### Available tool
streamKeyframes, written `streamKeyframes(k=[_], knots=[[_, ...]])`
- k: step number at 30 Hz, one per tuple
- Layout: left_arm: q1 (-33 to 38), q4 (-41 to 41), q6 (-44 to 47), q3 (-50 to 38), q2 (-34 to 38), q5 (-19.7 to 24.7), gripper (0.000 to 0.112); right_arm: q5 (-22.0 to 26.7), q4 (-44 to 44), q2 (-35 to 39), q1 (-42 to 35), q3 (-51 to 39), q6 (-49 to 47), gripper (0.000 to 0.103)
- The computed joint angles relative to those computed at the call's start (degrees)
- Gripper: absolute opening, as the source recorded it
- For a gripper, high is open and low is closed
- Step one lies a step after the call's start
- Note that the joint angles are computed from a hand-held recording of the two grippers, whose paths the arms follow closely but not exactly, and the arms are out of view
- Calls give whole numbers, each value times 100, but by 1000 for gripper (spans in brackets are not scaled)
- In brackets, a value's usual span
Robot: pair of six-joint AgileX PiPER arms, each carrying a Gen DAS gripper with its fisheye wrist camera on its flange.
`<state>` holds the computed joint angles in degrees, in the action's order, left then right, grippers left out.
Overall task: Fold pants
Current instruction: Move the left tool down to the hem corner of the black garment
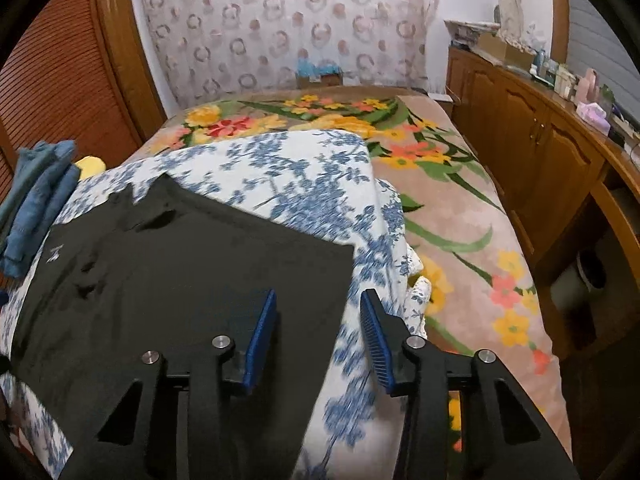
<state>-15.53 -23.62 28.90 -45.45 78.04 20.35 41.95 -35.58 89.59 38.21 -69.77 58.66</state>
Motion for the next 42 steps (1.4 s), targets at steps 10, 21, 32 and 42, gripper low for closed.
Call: streamKeyframes(k=[10,21,32,42], knots=[[305,-609,683,200,89,17,103,344,203,20,84,-342,-269,4],[1424,-1897,2254,543,-168,411,103,868,-521,-137,379,-117,693,3],[2655,-2639,3565,983,-526,863,103,1418,-1499,-761,1655,467,1851,26],[3421,-2756,4066,1358,-868,1322,81,1445,-2049,-888,3350,1200,3059,46]])
